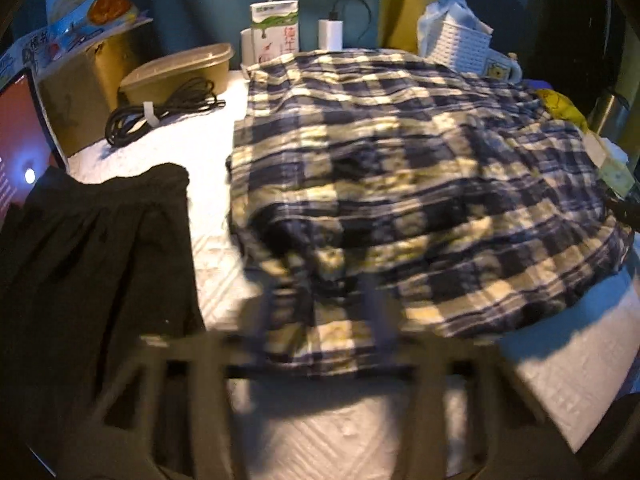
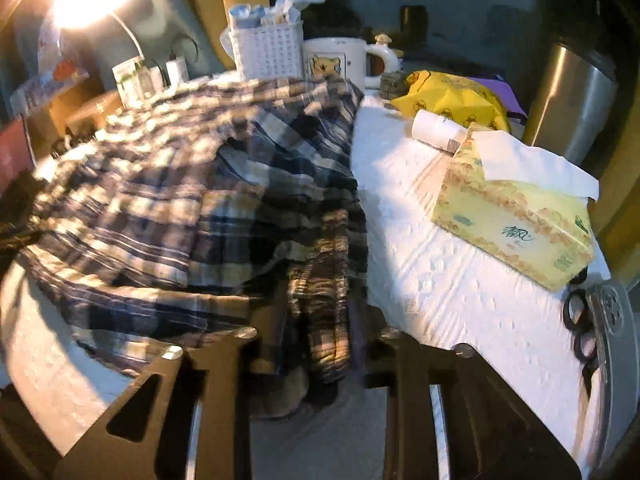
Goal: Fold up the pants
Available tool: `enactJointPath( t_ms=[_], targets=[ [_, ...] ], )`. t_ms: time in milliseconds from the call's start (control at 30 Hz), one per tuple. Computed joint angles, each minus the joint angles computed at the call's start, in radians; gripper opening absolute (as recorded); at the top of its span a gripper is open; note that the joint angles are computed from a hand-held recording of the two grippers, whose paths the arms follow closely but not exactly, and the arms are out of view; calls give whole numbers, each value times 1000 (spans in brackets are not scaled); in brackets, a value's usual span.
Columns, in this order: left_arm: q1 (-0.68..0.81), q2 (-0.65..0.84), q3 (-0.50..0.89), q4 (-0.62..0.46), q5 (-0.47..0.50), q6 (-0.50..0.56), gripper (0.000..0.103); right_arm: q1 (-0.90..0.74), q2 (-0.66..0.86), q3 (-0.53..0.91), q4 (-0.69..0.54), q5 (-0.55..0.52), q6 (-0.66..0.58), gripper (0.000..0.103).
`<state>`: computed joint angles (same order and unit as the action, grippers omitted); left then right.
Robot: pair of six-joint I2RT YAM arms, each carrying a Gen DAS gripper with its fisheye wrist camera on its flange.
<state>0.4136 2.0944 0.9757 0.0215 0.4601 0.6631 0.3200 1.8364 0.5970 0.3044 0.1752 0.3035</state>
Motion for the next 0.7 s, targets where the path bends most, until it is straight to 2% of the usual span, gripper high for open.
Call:
enactJointPath(
  t_ms=[33,100,367,467,533,700],
  targets=[
    [3,-7,2,-28,10,13,10,11,-26,-12,-2,14,-2,21],
    [24,-45,-18,-66,45,26,6,35,-84,-35,-12,57,-6,19],
    [207,-246,-48,-367,242,191,5,120,-405,-113,-157,184,-5,18],
    [280,-270,-4,-503,297,265,5,140,-488,-136,-193,217,-2,18],
    [309,-274,8,-560,293,328,5,145,-519,-146,-215,228,6,18],
    [357,-213,-28,-576,193,447,5,181,-518,-218,-222,218,79,18]
  ],
)
